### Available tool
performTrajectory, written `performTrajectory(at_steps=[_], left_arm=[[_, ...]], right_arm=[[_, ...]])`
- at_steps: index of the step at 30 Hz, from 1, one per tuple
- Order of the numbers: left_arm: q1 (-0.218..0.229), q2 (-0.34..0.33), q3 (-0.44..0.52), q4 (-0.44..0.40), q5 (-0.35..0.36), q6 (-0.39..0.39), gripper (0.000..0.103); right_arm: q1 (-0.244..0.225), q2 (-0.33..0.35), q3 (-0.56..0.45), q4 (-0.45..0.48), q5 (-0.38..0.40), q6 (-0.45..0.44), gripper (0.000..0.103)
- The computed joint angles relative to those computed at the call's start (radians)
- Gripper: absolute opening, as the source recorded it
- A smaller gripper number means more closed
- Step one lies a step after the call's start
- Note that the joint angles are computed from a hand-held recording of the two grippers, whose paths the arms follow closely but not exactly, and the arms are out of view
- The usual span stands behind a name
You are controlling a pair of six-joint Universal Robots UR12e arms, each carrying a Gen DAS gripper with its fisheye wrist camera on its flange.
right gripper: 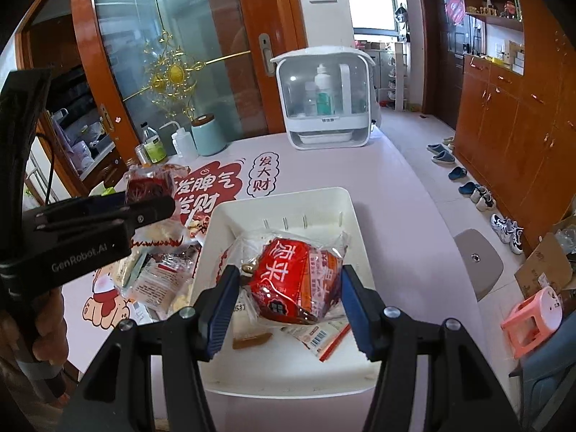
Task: Organize snacks
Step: 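Carry both red-wrapped snacks over the white tray and release them, then move both tools back over the snack pile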
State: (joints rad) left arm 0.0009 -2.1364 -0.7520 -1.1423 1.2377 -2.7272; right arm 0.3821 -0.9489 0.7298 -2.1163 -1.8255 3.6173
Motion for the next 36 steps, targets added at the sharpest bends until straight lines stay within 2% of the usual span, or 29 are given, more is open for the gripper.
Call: performTrajectory(at_steps=[7,9,10,11,12,15,17,22,36], left_arm=[[-0.021,-0.034,0.053,-0.007,0.054,-0.026,0.047],[-0.024,-0.042,0.065,-0.003,0.075,-0.039,0.061],[-0.024,-0.044,0.07,0.0,0.082,-0.044,0.081],[-0.024,-0.043,0.067,0.016,0.09,-0.053,0.095],[-0.022,-0.04,0.061,0.032,0.089,-0.058,0.097],[-0.017,-0.037,0.059,0.041,0.087,-0.059,0.097],[-0.014,-0.038,0.063,0.028,0.093,-0.066,0.097],[0.001,-0.029,0.059,0.002,0.066,-0.098,0.097],[0.025,0.023,-0.02,0.06,0.034,-0.089,0.097]], right_arm=[[-0.014,-0.002,0.01,0.001,0.026,-0.017,0.058],[-0.019,-0.001,0.011,-0.003,0.046,-0.016,0.06],[-0.02,-0.001,0.012,-0.003,0.048,-0.015,0.061],[-0.021,0.002,0.009,0.003,0.055,-0.016,0.062],[-0.022,0.005,0.002,0.013,0.063,-0.018,0.064],[-0.015,0.002,0.015,-0.023,0.039,-0.029,0.073],[-0.012,0.0,0.02,-0.048,0.031,-0.045,0.084],[-0.008,0.003,0.014,-0.06,0.046,-0.068,0.084],[0.006,0.013,-0.009,-0.038,0.054,-0.061,0.084]])
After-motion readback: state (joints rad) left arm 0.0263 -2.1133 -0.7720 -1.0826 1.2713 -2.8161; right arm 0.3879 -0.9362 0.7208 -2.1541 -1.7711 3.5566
